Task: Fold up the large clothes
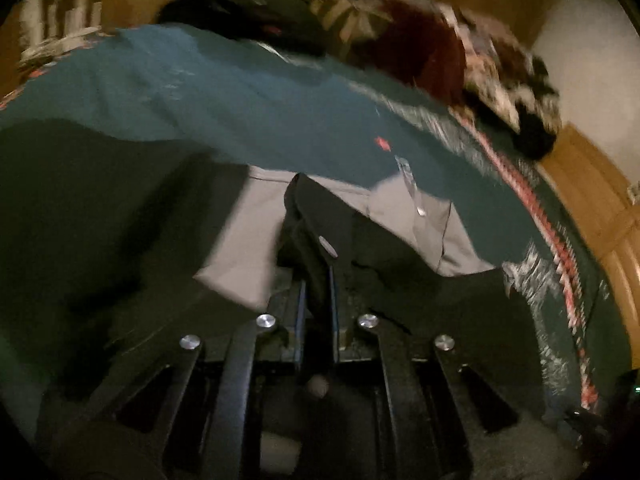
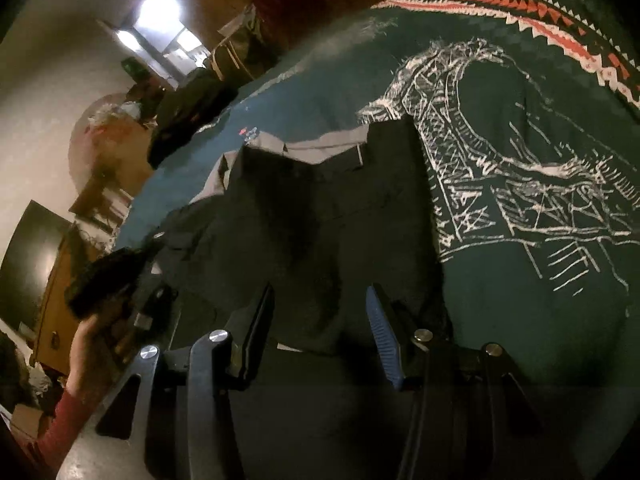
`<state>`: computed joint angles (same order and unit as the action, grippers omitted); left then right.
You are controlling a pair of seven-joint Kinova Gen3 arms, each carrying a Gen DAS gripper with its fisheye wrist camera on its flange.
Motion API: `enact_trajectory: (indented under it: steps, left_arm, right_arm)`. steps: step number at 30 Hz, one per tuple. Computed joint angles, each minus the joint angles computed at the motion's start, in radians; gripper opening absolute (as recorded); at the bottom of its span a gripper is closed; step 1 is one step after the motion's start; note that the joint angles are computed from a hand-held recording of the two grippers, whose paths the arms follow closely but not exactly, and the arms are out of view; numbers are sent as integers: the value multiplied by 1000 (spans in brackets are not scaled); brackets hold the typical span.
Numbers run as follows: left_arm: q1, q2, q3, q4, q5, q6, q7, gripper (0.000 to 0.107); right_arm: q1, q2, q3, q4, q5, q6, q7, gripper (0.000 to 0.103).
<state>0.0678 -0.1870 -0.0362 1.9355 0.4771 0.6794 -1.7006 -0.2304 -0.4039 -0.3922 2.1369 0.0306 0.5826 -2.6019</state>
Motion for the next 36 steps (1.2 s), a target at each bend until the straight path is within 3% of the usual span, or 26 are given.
enact_trajectory:
  steps: [3,8,10,13,14,15,17,22,26,30,36]
  left_arm:
    - [-39,-61,-11,54,-40,2,41,9]
    - [-60,-10,-49,68,-66,97,52,10]
    - [-78,-36,-62,72,-45,117,29,10]
    - [-80,-101,-180,77,22,157,-89,20]
    - [-97,-115,-226,73,51,171,-129,36]
    - [-108,-113,-272,65,82,182,-170,65]
    - [-182,-94,-338,52,94,156,-245,94]
    - [-389,87,-432,-50,201,207,-427,93]
    - [-556,272,-428,-155,331,295,-487,93]
    - [-561,397,-501,-242,452,370,-544,92]
    - [-625,480,-432,-329,505,350,-513,92]
  right_arm:
    - [-1,3,6,1,3,6,6,54]
    - [-2,30,5,0,7,-5,3,54]
    - [-8,53,-2,-10,13,-3,0,54]
    - [-16,69,-17,-25,29,1,-23,54]
    - [-19,71,-25,-31,39,5,-31,54]
    - [-22,73,-33,-38,46,11,-41,54]
    - [-36,74,-36,-44,49,16,-53,54]
    - [-51,94,-105,-97,102,87,-118,54]
    - [-96,147,-150,-155,163,125,-170,54]
    - [-141,230,-183,-215,233,140,-239,54]
    - [-225,340,-184,-298,324,163,-305,54]
